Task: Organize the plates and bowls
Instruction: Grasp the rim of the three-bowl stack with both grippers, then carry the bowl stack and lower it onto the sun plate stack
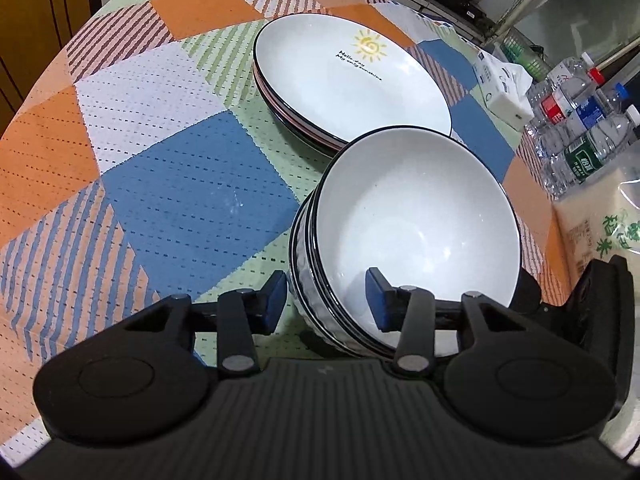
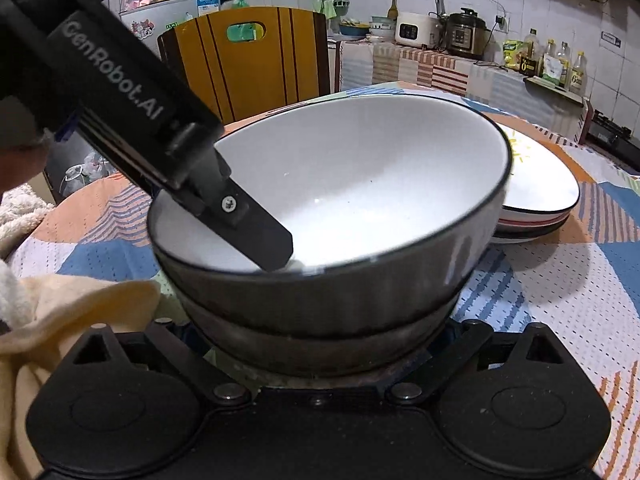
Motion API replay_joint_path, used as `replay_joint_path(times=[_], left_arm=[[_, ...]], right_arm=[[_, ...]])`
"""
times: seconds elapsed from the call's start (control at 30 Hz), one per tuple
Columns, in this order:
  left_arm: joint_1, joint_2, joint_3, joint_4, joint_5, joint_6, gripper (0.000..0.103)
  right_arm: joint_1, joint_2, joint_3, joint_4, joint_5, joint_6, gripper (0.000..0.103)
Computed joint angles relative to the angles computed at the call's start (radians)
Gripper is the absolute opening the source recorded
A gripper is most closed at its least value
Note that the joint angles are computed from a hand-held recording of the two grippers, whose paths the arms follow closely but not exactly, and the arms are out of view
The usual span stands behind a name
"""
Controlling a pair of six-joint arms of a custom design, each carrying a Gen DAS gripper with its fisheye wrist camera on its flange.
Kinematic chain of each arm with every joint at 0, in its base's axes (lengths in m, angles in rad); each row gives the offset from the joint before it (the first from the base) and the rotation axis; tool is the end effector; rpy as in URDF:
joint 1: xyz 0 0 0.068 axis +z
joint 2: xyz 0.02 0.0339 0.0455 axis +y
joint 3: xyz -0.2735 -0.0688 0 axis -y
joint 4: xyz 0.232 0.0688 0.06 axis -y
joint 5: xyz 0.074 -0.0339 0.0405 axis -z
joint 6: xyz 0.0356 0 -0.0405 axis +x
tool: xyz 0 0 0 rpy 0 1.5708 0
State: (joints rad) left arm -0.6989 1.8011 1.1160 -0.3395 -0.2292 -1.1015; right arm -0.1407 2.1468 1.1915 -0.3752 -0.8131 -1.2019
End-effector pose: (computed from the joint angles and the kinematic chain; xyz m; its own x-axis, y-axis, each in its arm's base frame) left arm 0.2781 -0.2232 0.1866 -0.7741 -0.4840 -0.4081 -0.3409 0.8618 -0.3755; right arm 0.3753 -0.0270 0.0924 -0.2770 -0.6082 -0.7439 -0.9239 0.3811 0.0324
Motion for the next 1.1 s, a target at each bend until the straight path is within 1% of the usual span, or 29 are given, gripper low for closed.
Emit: replay_joint_path(times=[0.07, 0.2, 0.33, 0.47, 0.57, 0.63, 0.83, 1.1], left_arm=[[-0.005, -0.009, -0.015, 0.015, 0.001, -0.009, 0.04], [-0.014, -0.023, -0.014, 0.001, 0.021, 0.005, 0.041], [-0.02, -0.035, 0.032, -0.059, 0.023, 0.043, 0.041], [-0.018, -0.05, 0.105, -0.138, 0.008, 0.092, 0.041], [-0.001, -0.062, 0.152, -0.173, 0.0, 0.115, 0.042], [0.017, -0.062, 0.192, -0.203, -0.001, 0.121, 0.042], [0.088, -0.017, 0.334, -0.287, 0.016, 0.196, 0.042], [0.193, 0.109, 0.496, -0.322, 0.055, 0.267, 0.042]], right_arm=[[-0.005, -0.004, -0.009, 0.009, -0.006, -0.001, 0.1], [-0.025, -0.017, -0.019, -0.014, -0.021, -0.028, 0.1], [-0.035, -0.046, -0.045, -0.003, -0.038, -0.035, 0.1], [-0.041, -0.065, -0.027, -0.004, -0.07, -0.008, 0.1], [-0.035, -0.089, -0.012, 0.016, -0.092, 0.025, 0.1], [-0.026, -0.096, 0.013, 0.016, -0.102, 0.047, 0.1], [0.019, -0.075, 0.116, 0.038, -0.102, 0.149, 0.1], [0.086, 0.036, 0.301, 0.045, -0.059, 0.257, 0.1]])
